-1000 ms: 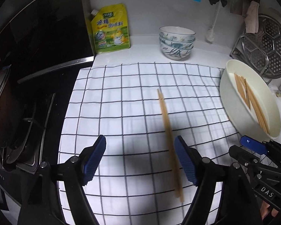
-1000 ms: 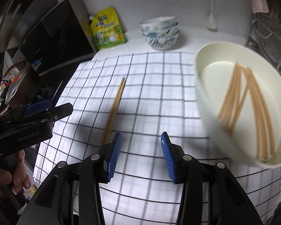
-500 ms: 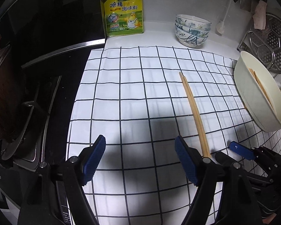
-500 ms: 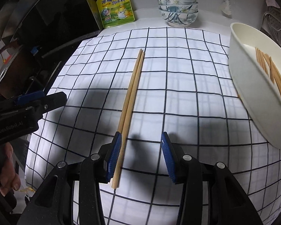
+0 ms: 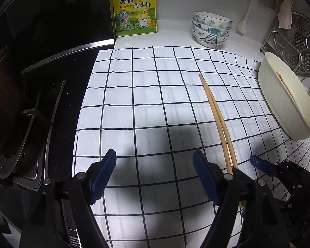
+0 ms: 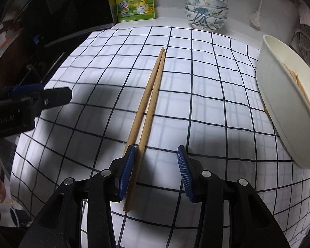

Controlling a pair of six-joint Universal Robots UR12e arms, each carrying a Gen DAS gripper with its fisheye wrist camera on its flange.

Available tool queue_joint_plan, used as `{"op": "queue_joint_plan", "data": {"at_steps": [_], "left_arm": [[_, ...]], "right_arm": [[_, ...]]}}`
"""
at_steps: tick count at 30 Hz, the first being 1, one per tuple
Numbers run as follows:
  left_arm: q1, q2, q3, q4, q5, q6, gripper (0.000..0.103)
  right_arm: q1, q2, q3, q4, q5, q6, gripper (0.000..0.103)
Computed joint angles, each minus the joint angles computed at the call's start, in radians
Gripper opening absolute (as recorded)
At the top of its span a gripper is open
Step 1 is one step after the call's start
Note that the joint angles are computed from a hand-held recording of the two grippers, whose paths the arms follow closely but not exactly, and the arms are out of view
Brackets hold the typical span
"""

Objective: Organize utensils
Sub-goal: 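Move both open grippers back over the last chopsticks on the cloth, then close the right gripper on one chopstick while the left gripper grasps another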

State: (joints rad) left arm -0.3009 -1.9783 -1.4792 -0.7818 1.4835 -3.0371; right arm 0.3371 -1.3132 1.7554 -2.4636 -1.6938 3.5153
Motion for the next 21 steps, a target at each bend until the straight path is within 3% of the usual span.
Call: {"op": "queue_joint_plan", "data": {"at_steps": [7, 21], "left_arm": [[-0.006, -0.005, 0.002, -0.005, -0.007, 0.006, 0.076], [-0.065, -0.049, 0.023, 0.010, -0.027, 0.062, 0.078]], "right_arm": [[0.001, 0.000, 0.002, -0.009, -0.011, -0.017, 0.007], [-0.047, -0.078, 0.090, 0.014, -0.056, 0.112, 0.006]]}}
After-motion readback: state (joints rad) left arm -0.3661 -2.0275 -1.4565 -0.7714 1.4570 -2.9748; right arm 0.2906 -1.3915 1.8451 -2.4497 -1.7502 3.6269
